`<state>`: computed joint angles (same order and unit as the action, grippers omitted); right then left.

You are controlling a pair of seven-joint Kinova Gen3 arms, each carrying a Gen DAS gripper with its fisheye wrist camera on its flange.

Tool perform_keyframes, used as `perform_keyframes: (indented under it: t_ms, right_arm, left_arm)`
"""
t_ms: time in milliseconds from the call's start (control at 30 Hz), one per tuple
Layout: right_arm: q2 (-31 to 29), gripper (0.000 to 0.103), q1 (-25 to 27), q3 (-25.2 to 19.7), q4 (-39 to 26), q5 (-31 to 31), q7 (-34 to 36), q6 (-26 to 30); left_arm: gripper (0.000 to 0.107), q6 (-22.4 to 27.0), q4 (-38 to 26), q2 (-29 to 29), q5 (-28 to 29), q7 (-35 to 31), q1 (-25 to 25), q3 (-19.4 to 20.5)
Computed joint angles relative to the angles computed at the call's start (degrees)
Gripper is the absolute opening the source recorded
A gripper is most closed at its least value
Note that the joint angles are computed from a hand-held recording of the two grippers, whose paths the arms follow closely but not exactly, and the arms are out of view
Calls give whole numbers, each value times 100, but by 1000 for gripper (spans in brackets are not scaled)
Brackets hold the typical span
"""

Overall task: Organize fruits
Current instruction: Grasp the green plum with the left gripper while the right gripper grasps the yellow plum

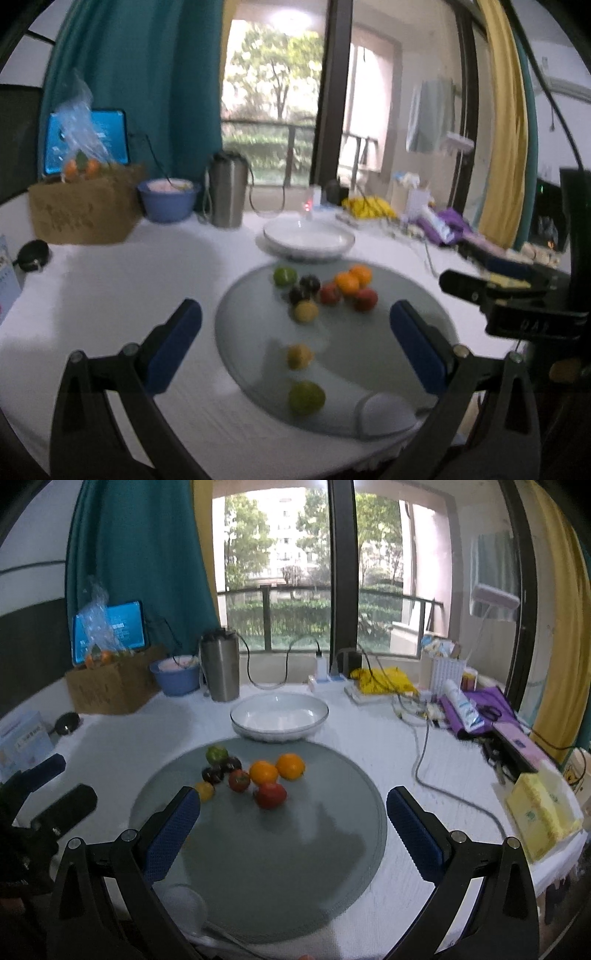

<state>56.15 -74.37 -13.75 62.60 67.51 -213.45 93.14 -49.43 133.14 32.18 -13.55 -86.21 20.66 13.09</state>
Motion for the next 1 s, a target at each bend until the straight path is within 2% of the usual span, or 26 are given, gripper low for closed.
perform_keyframes:
  t_ms: [167, 233, 400, 467, 567, 700, 767, 1000]
  right_arm:
    - [-106, 99, 74, 202, 306, -324, -95, -546]
    - [-131, 96, 118, 290, 405, -444, -136, -801]
    - [-134, 87, 94, 549, 477, -665, -116, -1318]
    - [-136, 77, 61, 658, 470, -755, -49, -1465]
    - [-117, 68, 27, 821, 407, -873, 132, -1693]
    - [-103, 64, 4, 1020, 338, -1001, 384, -2042]
    - [-90, 57, 10, 1111, 298, -1064, 530, -2233]
    - [35, 48, 71, 1424, 47, -1279, 1192, -3032]
  left_arm:
    - [101, 1046, -469, 197, -220, 64, -17, 106]
    - [87, 1371, -568, 255, -255, -43, 31, 97]
    - [62, 1979, -769, 409, -497, 32, -243, 380]
    - [54, 2121, -816, 447, -680, 118, -447, 555]
    - [39, 2273, -883, 535, -1063, 263, -807, 870]
    - [28, 2325, -918, 609, -1460, 390, -1121, 1124]
    - [28, 2273, -884, 582, -1461, 385, -1111, 1073]
    - [27, 1984, -804, 565, -1541, 645, -1416, 984]
